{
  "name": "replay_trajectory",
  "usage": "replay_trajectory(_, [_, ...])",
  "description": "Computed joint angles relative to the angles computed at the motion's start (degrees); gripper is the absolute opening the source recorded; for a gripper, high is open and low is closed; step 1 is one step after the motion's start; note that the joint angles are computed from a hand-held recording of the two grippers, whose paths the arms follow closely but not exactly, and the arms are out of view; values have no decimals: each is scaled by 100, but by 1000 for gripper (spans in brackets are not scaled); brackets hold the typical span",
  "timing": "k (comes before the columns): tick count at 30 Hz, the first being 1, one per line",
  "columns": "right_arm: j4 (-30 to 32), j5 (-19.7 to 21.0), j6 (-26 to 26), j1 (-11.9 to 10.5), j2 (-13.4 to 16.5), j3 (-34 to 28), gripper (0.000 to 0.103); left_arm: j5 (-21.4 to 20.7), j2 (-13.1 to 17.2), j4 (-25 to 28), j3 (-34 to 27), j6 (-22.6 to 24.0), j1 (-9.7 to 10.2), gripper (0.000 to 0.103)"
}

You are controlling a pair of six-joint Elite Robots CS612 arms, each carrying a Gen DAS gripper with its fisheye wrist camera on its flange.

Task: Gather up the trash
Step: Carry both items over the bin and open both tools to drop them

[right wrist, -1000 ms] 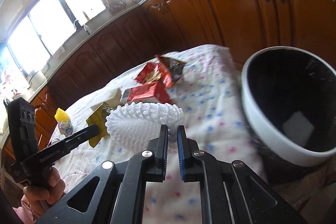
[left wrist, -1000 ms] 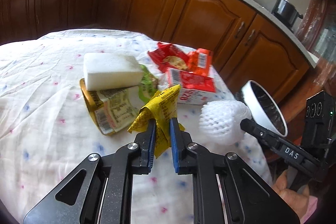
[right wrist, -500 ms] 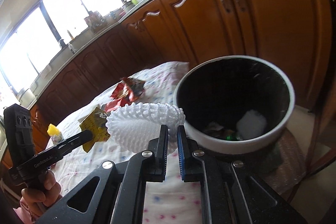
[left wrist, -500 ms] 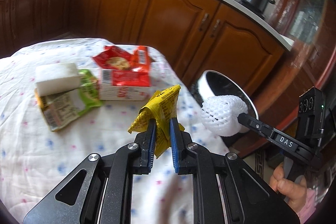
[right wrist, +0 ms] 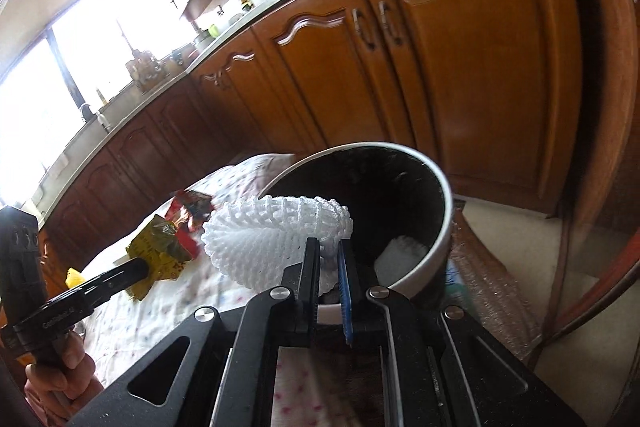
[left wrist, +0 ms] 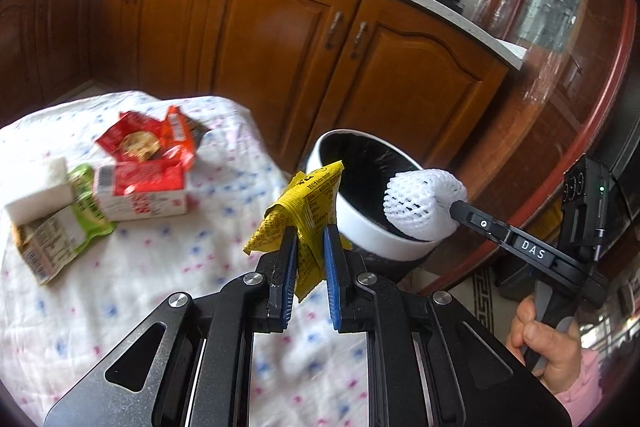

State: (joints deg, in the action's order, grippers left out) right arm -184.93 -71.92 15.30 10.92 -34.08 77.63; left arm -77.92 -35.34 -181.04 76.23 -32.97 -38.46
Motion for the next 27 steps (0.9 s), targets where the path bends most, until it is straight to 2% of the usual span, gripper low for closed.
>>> replay_trajectory(11, [191,-237,-74,-83,92,-204,9,-295,356,504,-879,462,-25,12])
replay_trajectory(27, [689,-488,-250,-94,218,-512,13,-569,795,1334,-1809,583,-12,13])
